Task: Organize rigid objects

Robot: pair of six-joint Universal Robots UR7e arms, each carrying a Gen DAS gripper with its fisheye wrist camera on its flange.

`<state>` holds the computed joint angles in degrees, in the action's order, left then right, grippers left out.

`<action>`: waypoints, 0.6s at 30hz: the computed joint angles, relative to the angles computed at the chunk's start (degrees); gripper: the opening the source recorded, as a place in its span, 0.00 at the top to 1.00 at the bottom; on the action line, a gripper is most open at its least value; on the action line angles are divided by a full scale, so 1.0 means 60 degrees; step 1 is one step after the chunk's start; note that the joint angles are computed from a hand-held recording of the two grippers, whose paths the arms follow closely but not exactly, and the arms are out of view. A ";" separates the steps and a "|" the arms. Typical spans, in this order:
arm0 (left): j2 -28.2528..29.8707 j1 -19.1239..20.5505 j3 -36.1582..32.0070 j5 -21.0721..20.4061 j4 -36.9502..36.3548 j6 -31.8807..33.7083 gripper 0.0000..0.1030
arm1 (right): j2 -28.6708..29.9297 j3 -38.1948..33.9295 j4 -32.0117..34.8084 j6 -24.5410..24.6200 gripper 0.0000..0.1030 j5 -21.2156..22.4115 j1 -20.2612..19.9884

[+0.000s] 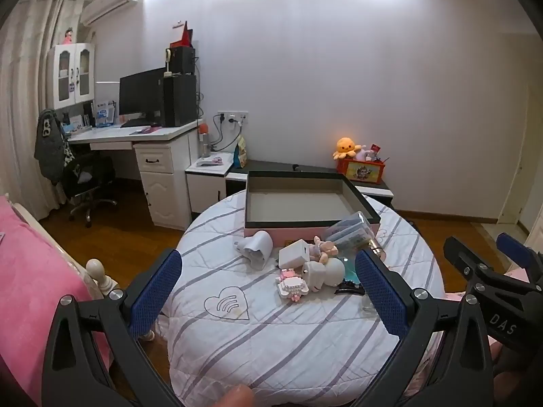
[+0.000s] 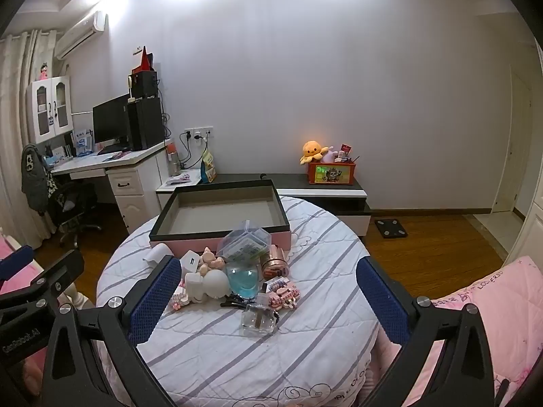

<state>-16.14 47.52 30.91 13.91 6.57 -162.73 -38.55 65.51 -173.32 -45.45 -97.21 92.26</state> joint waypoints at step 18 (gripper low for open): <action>-0.0171 0.0003 0.0351 -0.0038 -0.0203 -0.0042 0.00 | 0.0034 -0.0046 -0.0071 -0.0009 0.00 0.0023 0.0028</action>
<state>-17.17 47.54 33.02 13.69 5.35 -162.98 -38.35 65.23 -173.75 -45.50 -97.08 92.42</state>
